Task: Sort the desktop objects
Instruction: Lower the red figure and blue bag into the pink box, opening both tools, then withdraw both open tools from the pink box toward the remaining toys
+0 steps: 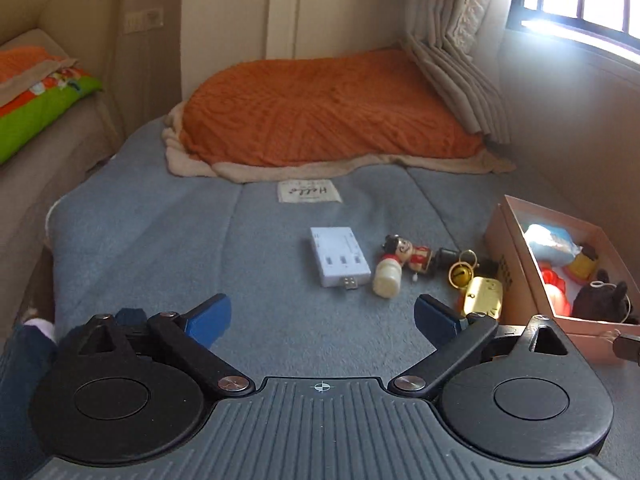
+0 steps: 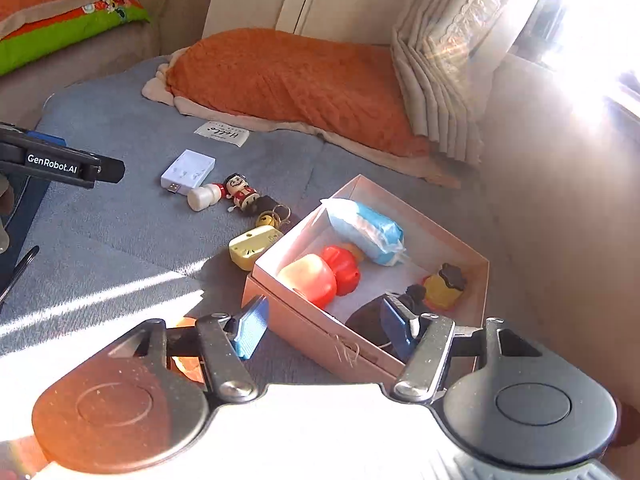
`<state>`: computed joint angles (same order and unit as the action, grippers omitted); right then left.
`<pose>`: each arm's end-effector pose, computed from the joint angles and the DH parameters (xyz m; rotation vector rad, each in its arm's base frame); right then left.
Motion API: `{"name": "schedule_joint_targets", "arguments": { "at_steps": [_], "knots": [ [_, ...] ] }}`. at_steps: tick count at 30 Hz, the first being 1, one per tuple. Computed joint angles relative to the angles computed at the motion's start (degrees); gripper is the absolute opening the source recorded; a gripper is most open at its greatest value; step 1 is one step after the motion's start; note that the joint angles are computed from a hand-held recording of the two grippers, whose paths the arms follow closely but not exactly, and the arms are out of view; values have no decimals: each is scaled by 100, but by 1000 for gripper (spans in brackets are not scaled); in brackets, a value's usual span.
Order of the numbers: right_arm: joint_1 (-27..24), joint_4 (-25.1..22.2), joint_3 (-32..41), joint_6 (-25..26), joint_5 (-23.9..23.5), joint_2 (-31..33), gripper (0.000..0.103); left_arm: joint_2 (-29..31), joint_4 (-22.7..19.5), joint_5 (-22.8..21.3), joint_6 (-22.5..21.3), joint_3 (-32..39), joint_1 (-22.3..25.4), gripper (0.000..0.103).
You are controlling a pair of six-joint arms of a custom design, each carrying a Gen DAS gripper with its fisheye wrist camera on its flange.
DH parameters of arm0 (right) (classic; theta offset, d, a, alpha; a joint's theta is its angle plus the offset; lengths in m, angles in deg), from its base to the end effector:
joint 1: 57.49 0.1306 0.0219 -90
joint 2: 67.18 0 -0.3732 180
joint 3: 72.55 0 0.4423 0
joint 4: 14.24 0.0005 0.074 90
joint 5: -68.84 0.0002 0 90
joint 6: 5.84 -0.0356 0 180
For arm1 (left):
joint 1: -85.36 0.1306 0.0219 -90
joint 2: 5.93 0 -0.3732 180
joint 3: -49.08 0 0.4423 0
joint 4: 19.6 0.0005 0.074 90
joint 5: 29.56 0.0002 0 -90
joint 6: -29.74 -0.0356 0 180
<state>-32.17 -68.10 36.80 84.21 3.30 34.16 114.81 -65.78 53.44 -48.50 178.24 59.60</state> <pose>0.5554 0.2459 0.4817 -0.3064 2.2780 -0.2812 0.6650 -0.3166 0.4490 0.2056 2.2238 -0.2227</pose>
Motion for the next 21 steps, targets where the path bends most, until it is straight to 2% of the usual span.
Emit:
{"name": "schedule_joint_targets", "arguments": {
  "at_steps": [1, 3, 6, 8, 10, 11, 13, 16, 17, 19, 21],
  "knots": [
    [-62, -119, 264, -157, -88, 161, 53, -11, 26, 30, 99, -28, 18, 101],
    [-250, -383, 900, -672, -249, 566, 53, -82, 146, 206, 310, -176, 47, 101],
    [-660, -1039, 2451, -1629, -560, 1649, 53, -159, 330, 723, 600, -395, 17, 102],
    [-877, -1631, 3555, -1874, -828, 2420, 53, -178, 402, 1156, 401, -482, -29, 102],
    [-999, -2356, 4535, -1918, -851, 3073, 52, -235, 532, 1335, -19, -629, -95, 102],
    [-1047, -2658, 4796, -1858, -821, 3256, 52, -262, 572, 1361, -185, -691, -120, 102],
    [-1106, -2739, 4454, -1650, -667, 3080, 52, -267, 582, 1388, -365, -751, -154, 103],
    [-1164, -2849, 3629, -1373, -188, 2645, 50, -94, 311, 1437, -286, -552, -164, 103],
    [-1185, -2704, 3173, -1380, -22, 2380, 49, -33, 222, 1416, -283, -478, -176, 103],
    [-1156, -1873, 2103, -1182, 146, 1641, 45, 16, 137, 1285, -363, -424, -207, 103],
    [-1073, -1162, 1294, -1054, 13, 977, 45, -36, 201, 1066, -394, -515, -209, 103]
  ]
}}
